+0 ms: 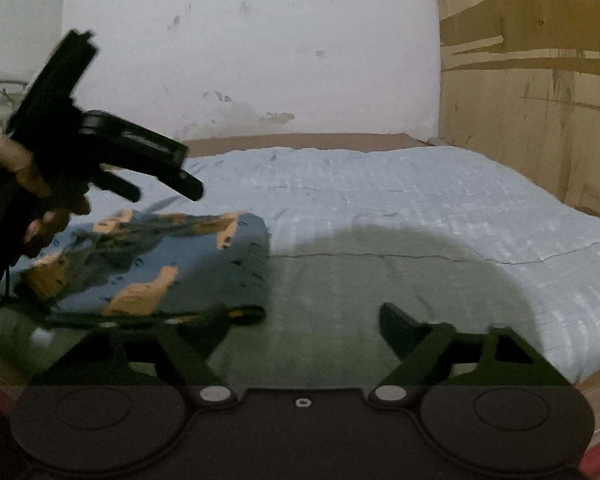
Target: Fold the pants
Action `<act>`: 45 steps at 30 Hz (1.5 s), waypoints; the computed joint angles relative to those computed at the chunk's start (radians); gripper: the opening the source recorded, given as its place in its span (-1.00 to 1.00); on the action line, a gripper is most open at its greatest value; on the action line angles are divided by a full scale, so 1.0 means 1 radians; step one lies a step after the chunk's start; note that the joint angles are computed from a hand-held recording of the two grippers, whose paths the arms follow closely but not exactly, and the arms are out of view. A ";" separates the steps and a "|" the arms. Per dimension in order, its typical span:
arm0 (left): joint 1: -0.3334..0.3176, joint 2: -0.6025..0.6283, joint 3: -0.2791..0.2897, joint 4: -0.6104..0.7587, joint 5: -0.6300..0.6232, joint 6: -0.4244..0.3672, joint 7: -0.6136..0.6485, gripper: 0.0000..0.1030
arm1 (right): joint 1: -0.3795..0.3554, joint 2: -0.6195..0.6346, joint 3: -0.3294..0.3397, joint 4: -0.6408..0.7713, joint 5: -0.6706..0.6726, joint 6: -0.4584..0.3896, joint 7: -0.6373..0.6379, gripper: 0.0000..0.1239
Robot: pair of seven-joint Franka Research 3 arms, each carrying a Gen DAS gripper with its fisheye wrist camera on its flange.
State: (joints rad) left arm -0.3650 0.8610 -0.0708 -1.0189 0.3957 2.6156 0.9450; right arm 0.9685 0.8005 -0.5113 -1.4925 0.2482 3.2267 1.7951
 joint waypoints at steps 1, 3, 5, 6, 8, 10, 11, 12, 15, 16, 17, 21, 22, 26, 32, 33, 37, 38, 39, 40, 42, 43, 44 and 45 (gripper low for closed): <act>0.004 0.010 -0.010 0.008 -0.004 0.001 0.020 0.59 | -0.003 -0.002 0.005 -0.006 -0.004 0.010 -0.007 0.12; 0.007 0.020 -0.022 0.011 -0.010 0.010 0.051 0.52 | -0.017 -0.010 0.026 -0.018 -0.015 0.032 -0.043 -0.01; 0.017 0.026 -0.039 0.012 -0.024 0.018 0.095 0.42 | -0.042 -0.012 0.060 -0.014 -0.021 0.045 -0.092 -0.18; 0.020 0.027 -0.045 0.013 -0.031 0.021 0.114 0.39 | -0.055 -0.017 0.077 -0.017 -0.019 0.051 -0.116 -0.20; 0.034 0.021 -0.066 -0.004 -0.050 0.047 0.163 0.30 | -0.077 -0.019 0.108 -0.014 -0.019 0.057 -0.164 -0.26; 0.053 0.020 -0.097 -0.013 -0.077 0.063 0.231 0.26 | -0.101 -0.027 0.149 -0.017 -0.017 0.066 -0.210 -0.28; 0.053 0.031 -0.103 0.003 -0.088 0.054 0.256 0.22 | -0.116 -0.033 0.171 -0.022 -0.017 0.076 -0.233 -0.28; 0.047 0.041 -0.098 0.020 -0.094 0.043 0.269 0.18 | -0.117 -0.032 0.175 -0.018 -0.009 0.076 -0.249 -0.28; 0.040 0.073 -0.097 0.071 -0.129 0.016 0.287 -0.22 | -0.110 -0.016 0.173 0.002 0.017 0.080 -0.293 -0.34; 0.035 0.079 -0.090 0.083 -0.136 0.008 0.281 -0.45 | -0.110 -0.015 0.176 0.005 0.028 0.081 -0.305 -0.41; 0.028 0.086 -0.080 0.099 -0.139 -0.005 0.269 -0.69 | -0.111 -0.008 0.179 0.016 0.037 0.077 -0.317 -0.49; 0.029 0.108 -0.078 0.149 -0.168 -0.049 0.243 -0.76 | -0.129 -0.006 0.212 0.031 0.050 0.082 -0.368 -0.68; 0.031 0.106 -0.078 0.143 -0.169 -0.041 0.247 -0.76 | -0.131 -0.010 0.217 0.028 0.053 0.084 -0.379 -0.69; 0.036 0.116 -0.091 0.157 -0.175 -0.044 0.307 -0.68 | -0.151 -0.034 0.252 0.000 0.081 0.102 -0.412 -0.68; 0.032 0.124 -0.089 0.173 -0.187 -0.050 0.340 -0.56 | -0.147 -0.035 0.256 0.003 0.116 0.104 -0.445 -0.68; 0.031 0.125 -0.087 0.172 -0.185 -0.051 0.345 -0.55 | -0.158 -0.042 0.273 -0.004 0.113 0.109 -0.455 -0.68; 0.011 0.140 -0.064 0.197 -0.170 -0.074 0.333 -0.54 | -0.137 -0.033 0.253 0.006 0.142 0.102 -0.459 -0.68; 0.003 0.155 -0.057 0.227 -0.166 -0.101 0.328 -0.67 | -0.119 -0.022 0.230 0.018 0.152 0.095 -0.453 -0.68; -0.001 0.161 -0.053 0.242 -0.164 -0.115 0.320 -0.75 | -0.110 -0.014 0.216 0.029 0.155 0.088 -0.449 -0.68; -0.005 0.170 -0.049 0.262 -0.163 -0.131 0.312 -0.81 | -0.097 -0.001 0.195 0.043 0.159 0.080 -0.440 -0.68; -0.009 0.179 -0.043 0.278 -0.158 -0.138 0.302 -0.86 | -0.090 0.015 0.177 0.064 0.155 0.066 -0.422 -0.68; -0.008 0.177 -0.043 0.274 -0.158 -0.134 0.296 -0.88 | -0.095 0.019 0.179 0.071 0.149 0.067 -0.414 -0.70; -0.007 0.169 -0.042 0.258 -0.156 -0.123 0.288 -0.89 | -0.105 0.018 0.192 0.072 0.142 0.070 -0.411 -0.83; -0.006 0.162 -0.041 0.244 -0.154 -0.114 0.280 -0.90 | -0.114 0.016 0.202 0.071 0.137 0.071 -0.408 -0.93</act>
